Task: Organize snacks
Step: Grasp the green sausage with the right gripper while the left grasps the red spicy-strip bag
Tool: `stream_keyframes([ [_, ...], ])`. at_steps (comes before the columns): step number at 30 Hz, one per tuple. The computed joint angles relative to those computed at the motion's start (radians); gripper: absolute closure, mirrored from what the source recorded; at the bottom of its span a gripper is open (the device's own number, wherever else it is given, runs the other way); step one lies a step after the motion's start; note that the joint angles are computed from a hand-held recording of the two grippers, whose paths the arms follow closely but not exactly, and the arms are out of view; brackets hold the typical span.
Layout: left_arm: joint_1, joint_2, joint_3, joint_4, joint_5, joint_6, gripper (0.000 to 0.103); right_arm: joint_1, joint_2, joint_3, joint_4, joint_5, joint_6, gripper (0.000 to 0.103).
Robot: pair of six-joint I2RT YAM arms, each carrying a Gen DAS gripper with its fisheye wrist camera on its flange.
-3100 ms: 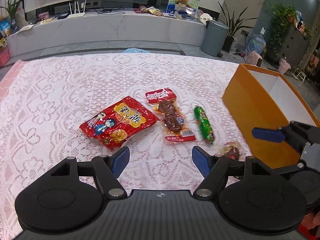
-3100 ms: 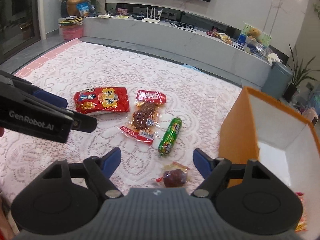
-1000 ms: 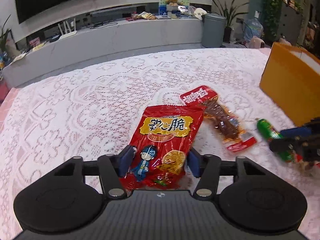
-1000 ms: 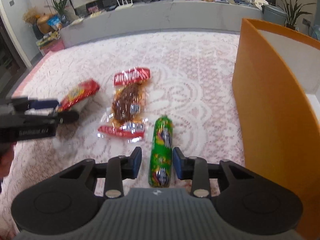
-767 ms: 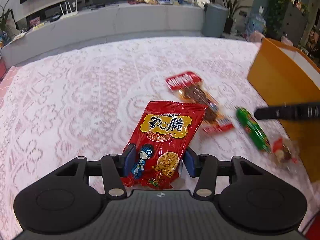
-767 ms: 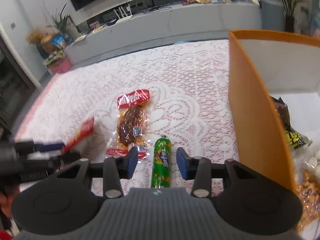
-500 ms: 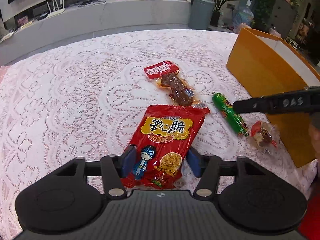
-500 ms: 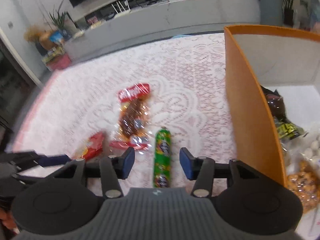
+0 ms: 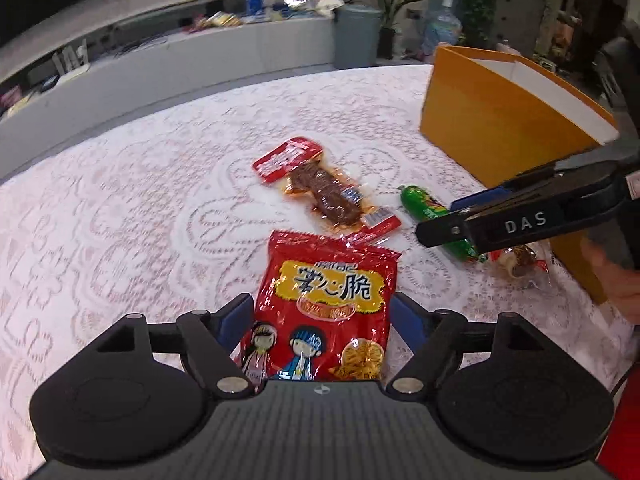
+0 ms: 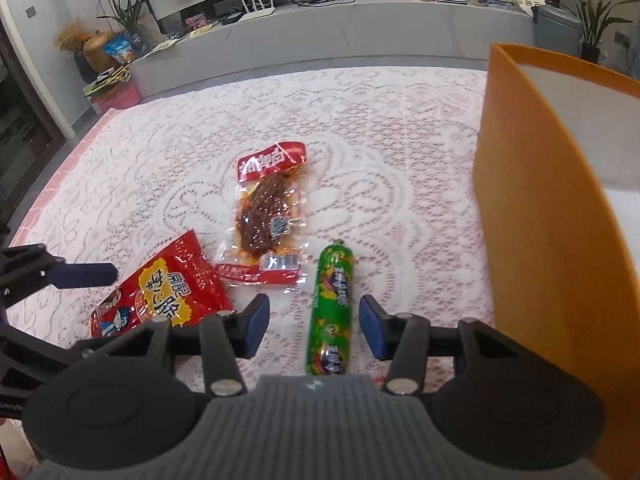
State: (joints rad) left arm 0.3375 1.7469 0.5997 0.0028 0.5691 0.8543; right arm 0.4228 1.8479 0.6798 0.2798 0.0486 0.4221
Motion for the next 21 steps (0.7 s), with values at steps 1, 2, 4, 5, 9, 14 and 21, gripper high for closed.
stream_keyframes([
  [1, 0.0, 0.01, 0.0, 0.013, 0.007, 0.019, 0.012, 0.005, 0.004, 0.004, 0.001, 0.002, -0.003, 0.052],
  [2, -0.001, 0.02, 0.006, 0.017, 0.007, 0.031, 0.009, 0.006, 0.007, 0.006, 0.001, 0.001, -0.007, 0.051],
  [4, -0.001, 0.053, 0.036, 0.003, 0.011, 0.033, 0.007, 0.011, 0.011, 0.008, 0.003, 0.005, -0.012, 0.045],
  [5, 0.0, 0.068, 0.055, -0.016, 0.013, 0.029, 0.007, 0.015, 0.01, 0.008, 0.0, 0.008, -0.013, 0.045],
  [9, -0.009, 0.105, 0.089, -0.054, 0.009, 0.021, 0.007, 0.018, 0.032, 0.023, -0.01, 0.019, -0.025, 0.045],
  [14, -0.024, 0.097, 0.065, -0.04, 0.007, 0.077, 0.002, 0.034, 0.067, 0.05, -0.015, 0.061, -0.049, 0.046],
  [21, -0.074, 0.118, 0.018, 0.058, -0.052, 0.09, 0.0, 0.079, 0.091, 0.071, -0.033, 0.166, -0.104, 0.062],
])
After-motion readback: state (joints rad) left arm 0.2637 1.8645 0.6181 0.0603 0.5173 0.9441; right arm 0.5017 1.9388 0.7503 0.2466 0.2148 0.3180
